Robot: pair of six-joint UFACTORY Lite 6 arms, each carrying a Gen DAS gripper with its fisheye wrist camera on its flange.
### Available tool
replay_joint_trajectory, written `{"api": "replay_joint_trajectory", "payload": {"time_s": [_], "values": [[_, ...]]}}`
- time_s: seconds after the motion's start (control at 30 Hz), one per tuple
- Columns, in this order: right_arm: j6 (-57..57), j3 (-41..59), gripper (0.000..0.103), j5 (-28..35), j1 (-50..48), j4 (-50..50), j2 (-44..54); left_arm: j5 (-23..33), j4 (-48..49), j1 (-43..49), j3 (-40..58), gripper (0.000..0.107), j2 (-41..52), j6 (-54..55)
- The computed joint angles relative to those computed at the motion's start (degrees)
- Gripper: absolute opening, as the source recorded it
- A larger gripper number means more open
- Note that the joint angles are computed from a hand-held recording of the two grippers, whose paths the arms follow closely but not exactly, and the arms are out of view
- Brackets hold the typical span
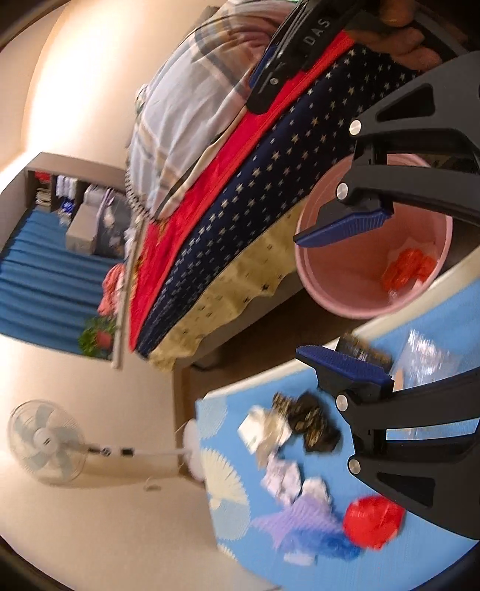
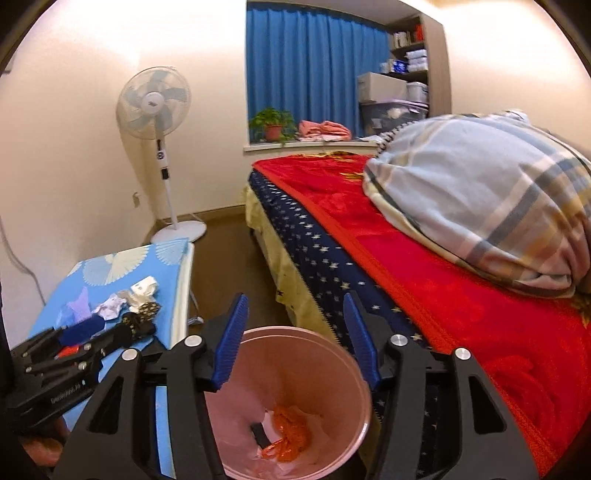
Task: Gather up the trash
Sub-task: 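Move both grippers back over the remaining trash on the bed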
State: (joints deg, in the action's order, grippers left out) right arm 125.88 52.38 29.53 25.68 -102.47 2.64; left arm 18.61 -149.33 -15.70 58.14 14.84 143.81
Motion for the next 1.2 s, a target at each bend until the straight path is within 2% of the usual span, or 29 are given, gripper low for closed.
{"api": "replay_joint_trajectory", "payload": {"time_s": [0.1, 0.2, 0.37, 0.47, 0.73, 0.9, 1.03, 1.1, 1.2], "values": [[-2.0, 2.5, 0.044, -4.2, 0.4, 1.9, 1.2, 1.4, -2.3, 1.6, -2.6, 0.054, -2.4, 3.9], [-2.5, 4.2, 0.043, -4.9, 2.2, 2.2, 2.4, 1.9, -4.9, 3.4, -4.8, 0.054, -4.5, 7.4], [-2.0, 7.5, 0.043, -5.1, 6.2, 1.3, 6.4, 2.0, 4.1, 10.6, -6.5, 0.053, -7.0, -1.1], [0.6, 10.2, 0.043, -7.8, 7.0, -0.1, 10.2, 1.9, 5.6, 15.1, -7.1, 0.049, -7.4, -3.2], [1.7, 19.6, 0.043, -10.7, 9.3, -1.8, 22.2, 1.4, 5.2, 23.6, -6.6, 0.047, -5.8, -4.6], [-1.7, 26.9, 0.042, -12.7, 8.8, 2.2, 29.6, 1.3, 4.0, 27.4, -6.4, 0.047, -3.9, -3.7], [-6.7, 33.2, 0.042, -13.6, 8.5, 6.9, 35.6, 1.2, 10.3, 30.5, -4.1, 0.047, -0.6, -12.4], [-11.3, 37.3, 0.042, -13.9, 8.1, 11.0, 39.4, 0.3, 8.1, 31.0, -3.2, 0.047, 1.2, -10.9], [-19.1, 43.1, 0.042, -15.8, 6.6, 19.0, 44.8, -0.5, 10.8, 31.8, -0.9, 0.048, 4.9, -14.9]]}}
